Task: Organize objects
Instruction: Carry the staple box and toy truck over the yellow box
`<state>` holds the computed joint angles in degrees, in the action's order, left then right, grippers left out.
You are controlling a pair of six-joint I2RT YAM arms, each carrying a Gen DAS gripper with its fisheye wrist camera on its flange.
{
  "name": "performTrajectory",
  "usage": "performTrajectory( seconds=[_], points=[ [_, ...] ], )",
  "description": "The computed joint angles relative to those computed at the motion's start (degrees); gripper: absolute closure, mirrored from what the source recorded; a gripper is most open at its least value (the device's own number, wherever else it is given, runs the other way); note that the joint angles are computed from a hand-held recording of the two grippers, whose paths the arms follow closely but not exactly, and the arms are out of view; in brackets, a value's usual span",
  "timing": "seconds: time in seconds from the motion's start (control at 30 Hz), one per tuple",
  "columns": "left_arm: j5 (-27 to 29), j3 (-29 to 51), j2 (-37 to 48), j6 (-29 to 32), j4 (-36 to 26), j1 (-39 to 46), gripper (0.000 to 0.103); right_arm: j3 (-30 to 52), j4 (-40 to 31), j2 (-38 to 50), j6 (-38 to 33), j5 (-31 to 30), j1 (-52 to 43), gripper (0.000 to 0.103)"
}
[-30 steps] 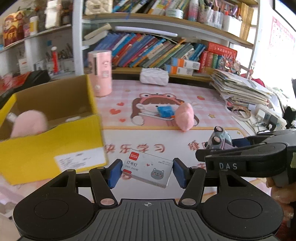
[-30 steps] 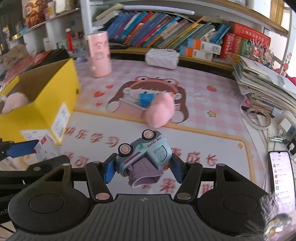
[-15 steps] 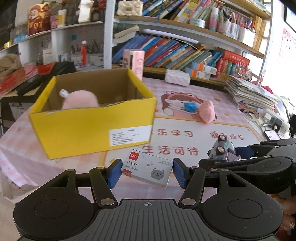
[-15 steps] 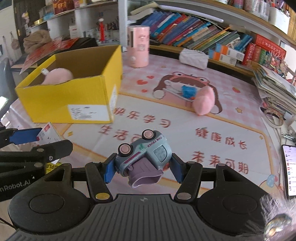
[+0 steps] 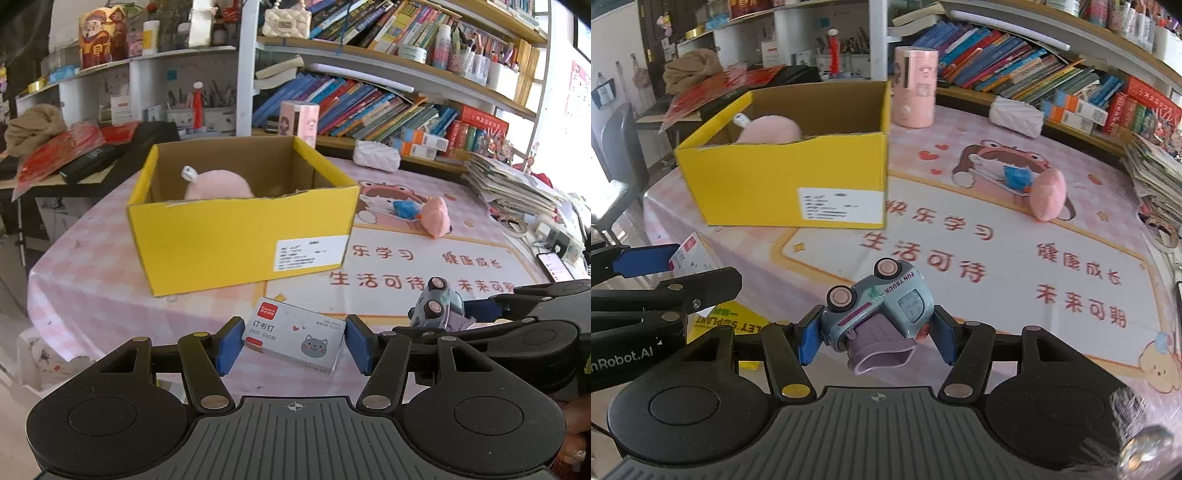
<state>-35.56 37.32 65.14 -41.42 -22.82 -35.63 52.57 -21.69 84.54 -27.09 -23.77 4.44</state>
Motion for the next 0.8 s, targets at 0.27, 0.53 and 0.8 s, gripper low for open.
performTrajectory(
  seconds=[0.27, 0.53, 0.8],
  points=[
    [-2.19, -2.62, -6.42, -1.85, -5.16, -1.15, 0.045, -4.15, 0.50, -4.23, 1.65, 0.42, 3.44, 0.046],
    [-4.56, -4.03, -11.26, -2.13, -7.92, -1.36, 0.045, -6.36, 1.99, -7.09, 3.64, 1.70, 6.96, 0.046],
    [-5.11, -4.88, -14.71, 0.42, -7.85, 0.61, 0.045, -7.00, 3.43, -8.87, 5.60, 2.91, 9.17, 0.046]
  ],
)
